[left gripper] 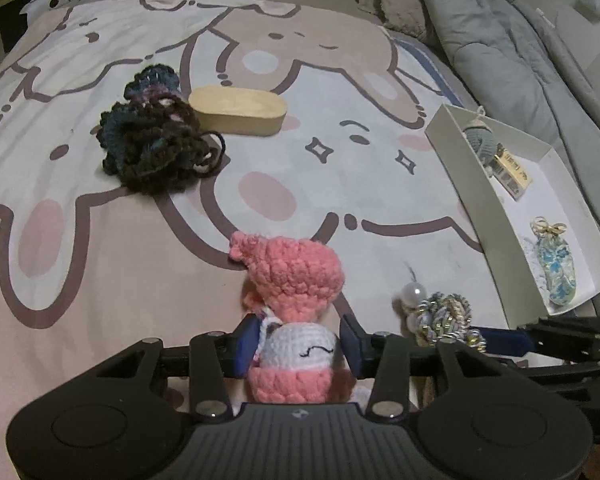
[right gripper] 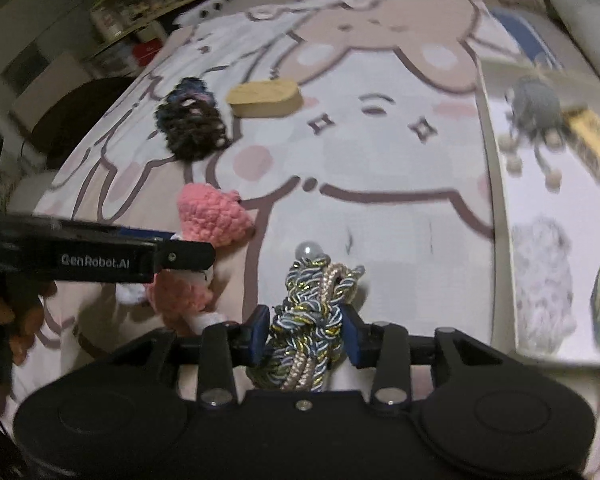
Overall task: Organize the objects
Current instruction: 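Lift the doll and braided cord and carry them toward the white box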
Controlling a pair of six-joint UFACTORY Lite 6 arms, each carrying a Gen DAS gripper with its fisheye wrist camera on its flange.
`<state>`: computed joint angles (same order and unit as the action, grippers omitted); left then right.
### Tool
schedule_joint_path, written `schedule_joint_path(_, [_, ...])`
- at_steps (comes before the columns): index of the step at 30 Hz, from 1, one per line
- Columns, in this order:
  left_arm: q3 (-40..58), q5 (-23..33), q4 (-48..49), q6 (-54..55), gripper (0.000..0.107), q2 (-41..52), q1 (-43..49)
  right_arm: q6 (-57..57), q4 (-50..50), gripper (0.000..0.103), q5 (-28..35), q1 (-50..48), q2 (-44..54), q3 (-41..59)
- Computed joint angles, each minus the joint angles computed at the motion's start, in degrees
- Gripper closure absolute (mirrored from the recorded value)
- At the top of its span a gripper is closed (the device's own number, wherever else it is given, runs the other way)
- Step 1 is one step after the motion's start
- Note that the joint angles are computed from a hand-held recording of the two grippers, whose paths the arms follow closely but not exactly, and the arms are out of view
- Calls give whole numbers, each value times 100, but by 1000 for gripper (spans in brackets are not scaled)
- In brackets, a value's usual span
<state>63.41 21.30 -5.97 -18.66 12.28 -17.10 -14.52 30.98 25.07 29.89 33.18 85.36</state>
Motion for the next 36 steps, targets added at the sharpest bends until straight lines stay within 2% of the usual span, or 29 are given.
schedule_joint_path(6, [265, 57, 525, -418, 60, 354, -121, 765, -117, 52, 295, -111, 219, 134])
schedule_joint_path(9, [364, 99, 945, -740, 59, 484, -228, 868, -153, 51, 253, -85, 270, 137])
schedule_joint_path(10, [387, 110, 994, -753, 59, 503, -248, 881, -150, 51, 215, -77, 277, 132])
schedule_joint_path(11, [407, 125, 1000, -757, 60, 509, -249, 904, -153, 57, 155, -69, 274, 102])
schedule_joint_path(15, [389, 130, 953, -732, 65, 416, -229, 720, -40, 60, 21, -73, 242, 23])
schedule_joint_path(20, [142, -23, 1055, -905, 66, -104, -250, 745, -206, 60, -335, -68, -38, -142])
schedule_joint_path(25, [-47, -217, 905, -1023, 66, -598, -234, 366, 156, 61, -508, -175, -324, -218])
schedule_joint_path(36, [-164, -466, 1108, -1779, 66, -1145, -305, -258, 450, 61, -885, -288, -1146, -469])
